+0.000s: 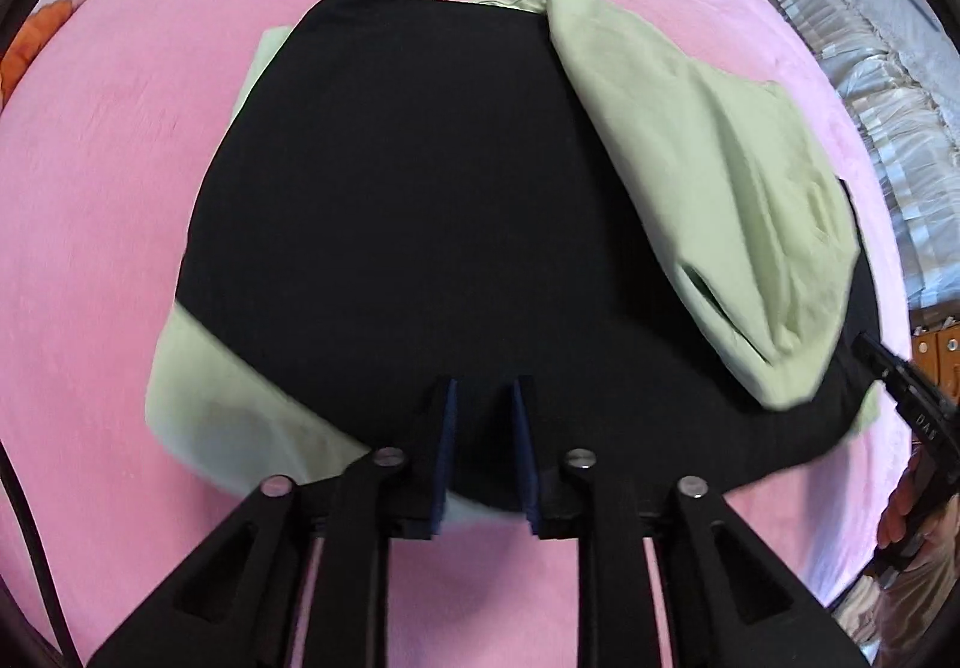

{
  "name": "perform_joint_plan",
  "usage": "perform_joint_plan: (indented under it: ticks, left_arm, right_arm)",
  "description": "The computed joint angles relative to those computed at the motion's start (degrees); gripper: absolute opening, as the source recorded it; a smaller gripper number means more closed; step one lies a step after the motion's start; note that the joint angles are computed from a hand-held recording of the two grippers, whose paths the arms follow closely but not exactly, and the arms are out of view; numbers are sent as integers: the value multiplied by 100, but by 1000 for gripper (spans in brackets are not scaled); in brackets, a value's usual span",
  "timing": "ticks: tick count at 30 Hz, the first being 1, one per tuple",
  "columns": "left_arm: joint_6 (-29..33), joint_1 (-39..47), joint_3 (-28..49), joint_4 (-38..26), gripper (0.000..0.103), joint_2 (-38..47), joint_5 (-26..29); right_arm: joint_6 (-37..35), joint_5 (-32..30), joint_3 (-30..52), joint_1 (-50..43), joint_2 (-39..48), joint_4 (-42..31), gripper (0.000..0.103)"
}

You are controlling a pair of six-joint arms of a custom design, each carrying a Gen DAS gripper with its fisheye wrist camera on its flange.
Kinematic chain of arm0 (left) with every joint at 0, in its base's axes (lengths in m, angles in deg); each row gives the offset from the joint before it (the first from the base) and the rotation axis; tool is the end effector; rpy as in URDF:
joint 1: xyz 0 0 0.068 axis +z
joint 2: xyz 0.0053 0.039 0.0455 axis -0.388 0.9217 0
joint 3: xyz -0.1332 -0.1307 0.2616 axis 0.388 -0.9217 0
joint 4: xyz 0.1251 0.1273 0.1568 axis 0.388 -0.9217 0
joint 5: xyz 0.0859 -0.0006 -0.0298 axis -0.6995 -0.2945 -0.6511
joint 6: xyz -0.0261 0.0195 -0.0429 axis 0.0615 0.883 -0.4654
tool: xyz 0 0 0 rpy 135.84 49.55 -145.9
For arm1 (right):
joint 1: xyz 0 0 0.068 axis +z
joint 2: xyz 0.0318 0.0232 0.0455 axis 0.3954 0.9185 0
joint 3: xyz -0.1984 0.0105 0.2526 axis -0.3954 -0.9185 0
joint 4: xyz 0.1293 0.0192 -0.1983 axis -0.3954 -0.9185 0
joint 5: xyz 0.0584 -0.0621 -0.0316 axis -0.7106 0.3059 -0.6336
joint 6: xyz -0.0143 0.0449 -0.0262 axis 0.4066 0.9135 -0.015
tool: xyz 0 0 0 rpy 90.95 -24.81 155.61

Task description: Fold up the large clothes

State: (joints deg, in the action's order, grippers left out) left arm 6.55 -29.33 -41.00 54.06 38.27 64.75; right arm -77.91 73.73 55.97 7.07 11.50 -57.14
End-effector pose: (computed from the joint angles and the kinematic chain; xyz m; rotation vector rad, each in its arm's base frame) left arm 0.2570 -0.0371 0.1889 0.0710 2.8755 -0.3554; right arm 0.1510 -0.0344 0.2377 -0.0266 2.6222 0.1762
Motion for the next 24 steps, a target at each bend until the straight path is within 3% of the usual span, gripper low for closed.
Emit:
perform_joint_plan:
  ticks: [5,9,13,16,18,20,21,22,23,24]
  left_arm:
    - [-269,-369,-213,-237,28,-843,73]
    - [-892,-924,-228,-189,64,-1341,125]
    - [-1498,-1243,-432,446,66,-1388,303]
    - [-1598,-956,-235,816,66,-816,717]
    - [-1957,-1131,-207,1439,66,-199,692]
    - [-2101,-1104,-242,1888,63,233,774]
    - [-2181,-1134,-289,2124,51,353,736]
    - [-2253,-1183,-350,2436,16,467,698]
    - [-2283,-1192,-357,2585,11,559,871]
    - [-2429,-1267,-367,2606,11,521,746]
  right_arm:
    - [249,-396,118,-26,-699,-774,23]
    - [593,-837,299,-31,-741,-974,38]
    - [1285,-821,6,376,-640,-268,41]
    - [1703,-964,-297,454,-246,373,41]
    - [1942,-993,-523,505,122,907,41]
    - [2023,-1069,-703,523,400,1394,41]
    - [2042,-1126,-773,545,511,1598,40]
    - [2083,-1135,-862,595,566,1834,23]
    - [2093,-1109,-861,676,595,1865,2]
    - [2172,-1063,-843,714,463,1779,2]
